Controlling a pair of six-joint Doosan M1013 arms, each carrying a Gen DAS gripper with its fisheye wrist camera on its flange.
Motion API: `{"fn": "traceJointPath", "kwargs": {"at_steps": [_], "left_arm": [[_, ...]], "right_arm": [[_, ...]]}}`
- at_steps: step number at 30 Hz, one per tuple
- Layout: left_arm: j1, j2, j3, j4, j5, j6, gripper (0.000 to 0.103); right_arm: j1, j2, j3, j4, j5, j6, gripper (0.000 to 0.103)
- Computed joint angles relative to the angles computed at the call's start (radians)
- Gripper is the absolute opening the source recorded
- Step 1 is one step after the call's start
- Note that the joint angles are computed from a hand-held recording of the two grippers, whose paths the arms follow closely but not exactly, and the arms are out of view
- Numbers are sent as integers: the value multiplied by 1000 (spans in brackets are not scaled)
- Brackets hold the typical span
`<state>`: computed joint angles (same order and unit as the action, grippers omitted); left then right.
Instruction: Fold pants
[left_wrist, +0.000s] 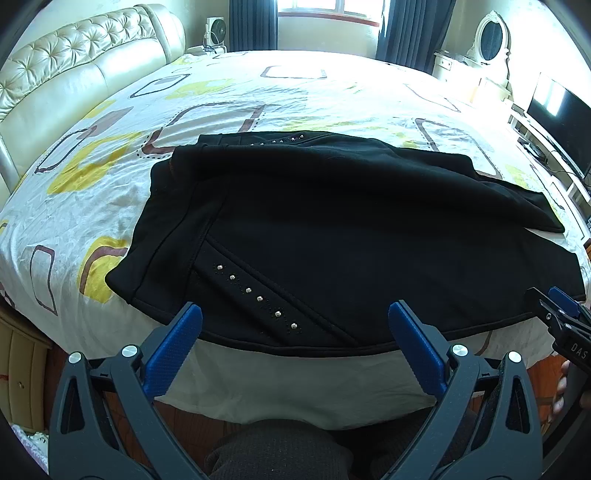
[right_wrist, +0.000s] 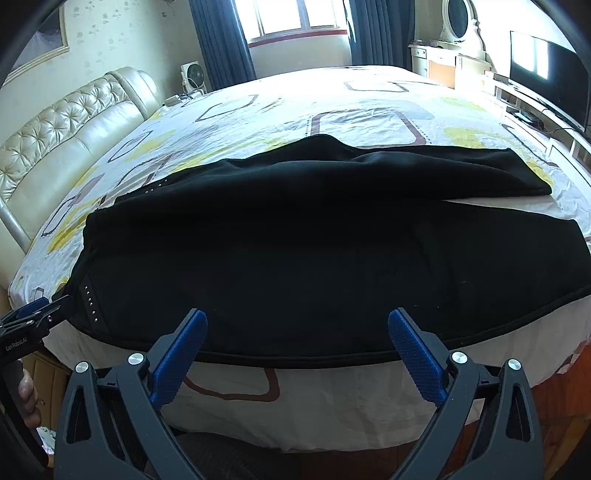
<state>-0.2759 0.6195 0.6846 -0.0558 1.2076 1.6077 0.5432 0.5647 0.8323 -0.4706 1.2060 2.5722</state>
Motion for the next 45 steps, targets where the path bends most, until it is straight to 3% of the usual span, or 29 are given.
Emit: {"fn": "traceJointPath", "kwargs": {"at_steps": [22,45], "left_arm": [[1,3,-4,0,3,-3,101],[-2,1,-3,-6,5,9,101]], "right_arm": [[-6,-23,38,-9,-29,90,98],[-6,-20,36,12,-30,81,98]]}}
